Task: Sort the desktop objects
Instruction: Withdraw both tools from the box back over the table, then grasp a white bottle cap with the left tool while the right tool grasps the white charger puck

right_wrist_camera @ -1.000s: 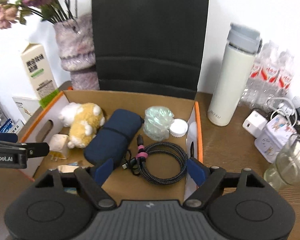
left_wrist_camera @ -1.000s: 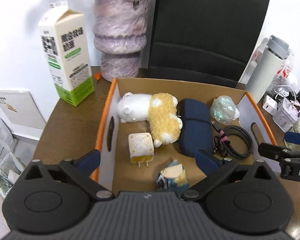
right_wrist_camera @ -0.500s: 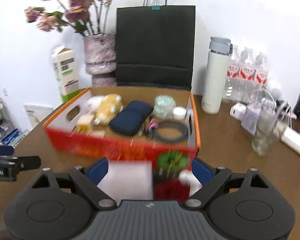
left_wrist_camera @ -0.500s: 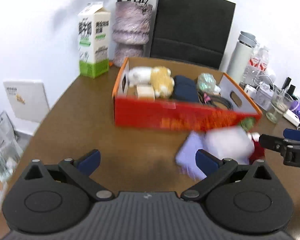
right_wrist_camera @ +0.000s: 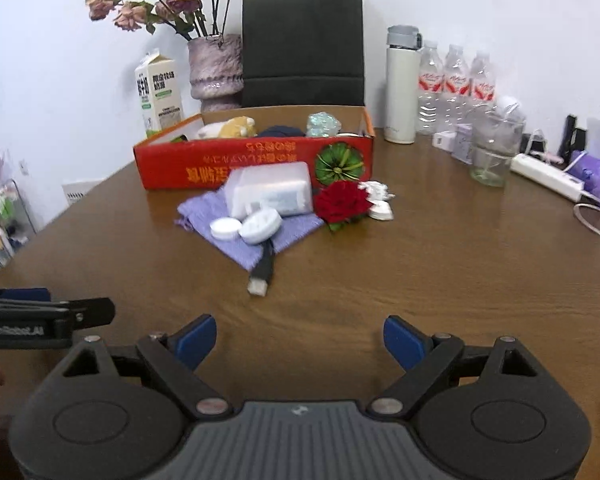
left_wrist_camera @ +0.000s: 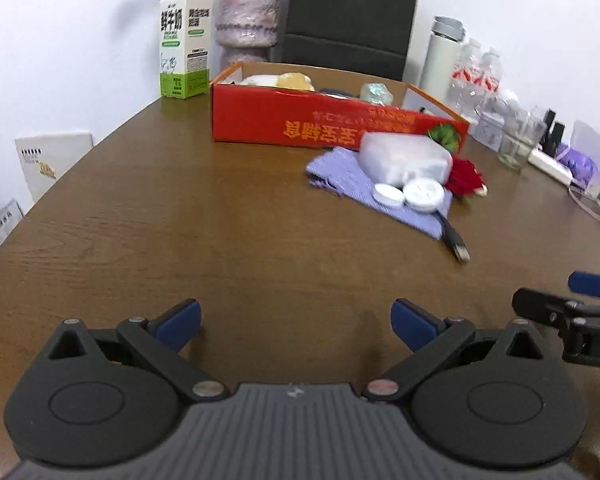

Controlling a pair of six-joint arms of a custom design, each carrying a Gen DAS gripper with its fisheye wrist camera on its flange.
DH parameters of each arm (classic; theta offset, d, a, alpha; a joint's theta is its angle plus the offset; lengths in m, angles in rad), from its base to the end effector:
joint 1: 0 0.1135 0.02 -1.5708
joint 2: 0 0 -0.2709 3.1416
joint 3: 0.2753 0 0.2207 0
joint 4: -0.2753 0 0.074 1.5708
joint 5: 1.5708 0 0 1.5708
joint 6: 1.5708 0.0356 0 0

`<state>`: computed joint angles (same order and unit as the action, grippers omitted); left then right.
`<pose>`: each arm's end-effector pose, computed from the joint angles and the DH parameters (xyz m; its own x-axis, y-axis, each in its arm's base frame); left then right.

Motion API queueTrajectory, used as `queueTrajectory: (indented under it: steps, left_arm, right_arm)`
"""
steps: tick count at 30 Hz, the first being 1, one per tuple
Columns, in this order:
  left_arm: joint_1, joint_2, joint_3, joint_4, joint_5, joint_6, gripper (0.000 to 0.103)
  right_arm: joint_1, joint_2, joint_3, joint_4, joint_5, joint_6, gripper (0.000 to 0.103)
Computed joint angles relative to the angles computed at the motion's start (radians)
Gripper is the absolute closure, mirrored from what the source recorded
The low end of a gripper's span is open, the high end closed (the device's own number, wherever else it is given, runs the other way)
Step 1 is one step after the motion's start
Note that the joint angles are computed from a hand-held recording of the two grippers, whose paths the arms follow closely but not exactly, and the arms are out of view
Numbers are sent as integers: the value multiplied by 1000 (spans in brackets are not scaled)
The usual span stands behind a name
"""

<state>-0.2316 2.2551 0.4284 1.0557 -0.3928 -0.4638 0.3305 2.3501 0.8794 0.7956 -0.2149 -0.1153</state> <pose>0.2680 -0.0492 0.0283 -0.5819 -0.2874 -0.7608 -0.3527 0.9321 -0.0823 0.3534 0.1293 0.0329 -0.5326 -0.3016 -0.7908 -0.5394 0.8410 0.0426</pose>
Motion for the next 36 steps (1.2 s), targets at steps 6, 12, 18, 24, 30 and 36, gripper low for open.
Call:
queueTrajectory:
  steps: [6,12,18,24,30,36]
  left_arm:
    - [-64,9,-7,-17,-68,-19,0]
    - [-95,12,-1,-47,-89,-29,0]
    - [-97,8,6,-54,-84,-25,0]
    - [-36,-26,49,-68,-12,27,0]
    - [49,-48,126,-110,-4,68,0]
    - [129,-22,170,-79,112,123,0]
  right_arm:
    - [-18,-14,-76,58,-44,-27,18]
    - [-7,-17,-126,128,-35,-60,20]
    - [-14,-8,-105,115,-50,-50,38]
    - [-18,13,-12,61,-48,-33,42]
    - [0,53,183,-66,-96,-23,45]
    - [23,178,549,-367,-186,72,61]
